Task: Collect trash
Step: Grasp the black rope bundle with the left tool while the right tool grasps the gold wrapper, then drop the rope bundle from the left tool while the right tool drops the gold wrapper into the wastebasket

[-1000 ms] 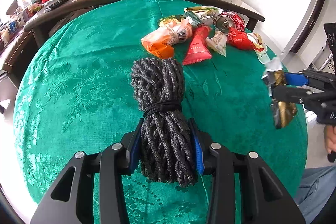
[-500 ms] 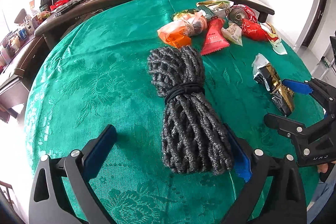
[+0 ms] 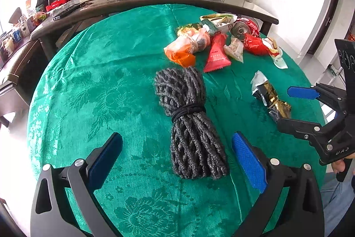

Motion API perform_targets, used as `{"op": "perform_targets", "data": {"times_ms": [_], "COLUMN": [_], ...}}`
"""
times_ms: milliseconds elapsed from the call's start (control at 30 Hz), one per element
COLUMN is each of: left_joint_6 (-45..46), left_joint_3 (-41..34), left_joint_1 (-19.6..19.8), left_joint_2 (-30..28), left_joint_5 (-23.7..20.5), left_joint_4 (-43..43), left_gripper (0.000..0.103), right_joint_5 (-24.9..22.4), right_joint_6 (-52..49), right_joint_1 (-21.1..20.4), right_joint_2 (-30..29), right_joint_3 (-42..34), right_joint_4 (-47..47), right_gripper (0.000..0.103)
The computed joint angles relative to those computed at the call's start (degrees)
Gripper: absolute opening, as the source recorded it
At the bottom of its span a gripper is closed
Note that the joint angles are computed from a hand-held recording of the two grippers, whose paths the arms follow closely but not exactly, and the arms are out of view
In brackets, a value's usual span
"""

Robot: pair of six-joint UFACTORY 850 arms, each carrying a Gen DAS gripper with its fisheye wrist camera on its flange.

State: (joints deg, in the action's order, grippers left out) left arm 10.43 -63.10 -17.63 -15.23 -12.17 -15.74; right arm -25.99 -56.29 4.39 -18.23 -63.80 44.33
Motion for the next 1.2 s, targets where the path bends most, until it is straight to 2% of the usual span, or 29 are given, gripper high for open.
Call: {"op": "perform_targets", "data": {"times_ms": [67,133,167,200,267,300,333,367,567,833,1000,1200], "left_joint_6": [1.61,-2.10,-3.60,-4.84,-8.05,-8.00,-6.76,-6.19,0.66,8.70,13.44,19.77], "left_joint_3": [-1.79,-3.78,-4.55,-5.19,-5.92,-6.04,-6.07,-6.02,-3.68,-2.55,-3.57,-8.96], "left_joint_1": [0.17,-0.09,-0.35,-0.59,-1.12,-1.21,-1.18,-1.12,-1.15,-3.82,-7.58,-13.82], "left_joint_2": [-0.99,-2.55,-3.25,-3.89,-4.65,-4.75,-4.70,-4.60,-1.66,0.09,0.06,-2.97], "left_joint_5": [-2.62,-5.36,-6.37,-7.09,-7.80,-7.91,-7.95,-7.98,-5.21,-5.73,-6.55,-9.24], "left_joint_4": [-1.19,2.65,4.40,6.02,9.84,10.04,8.88,8.17,1.08,-7.97,-12.58,-18.47], "left_gripper": [0.094,0.082,0.080,0.078,0.071,0.061,0.044,0.039,0.034,0.034,0.034,0.034], "right_joint_5": [-1.97,-0.74,-0.85,-1.39,-2.67,-3.48,-3.66,-3.32,-2.02,-4.24,-4.69,-3.16], "right_joint_6": [7.45,13.34,14.56,15.19,15.77,16.82,17.15,16.83,9.66,2.82,0.68,3.05], "right_joint_1": [0.68,1.70,1.92,1.83,1.73,1.65,1.53,1.45,-0.42,-4.57,-9.91,-20.33], "right_joint_2": [-1.84,-2.92,-3.18,-3.68,-4.65,-5.00,-4.97,-4.52,-0.31,2.96,6.74,9.29], "right_joint_3": [-2.78,-4.17,-4.55,-5.08,-6.07,-6.46,-6.46,-6.00,-2.14,1.43,4.98,7.37], "right_joint_4": [-7.29,-13.29,-14.17,-13.90,-13.43,-14.00,-13.94,-13.39,-5.47,2.59,3.50,-1.11], "right_gripper": [0.093,0.088,0.086,0.081,0.065,0.049,0.045,0.045,0.044,0.044,0.044,0.044]}}
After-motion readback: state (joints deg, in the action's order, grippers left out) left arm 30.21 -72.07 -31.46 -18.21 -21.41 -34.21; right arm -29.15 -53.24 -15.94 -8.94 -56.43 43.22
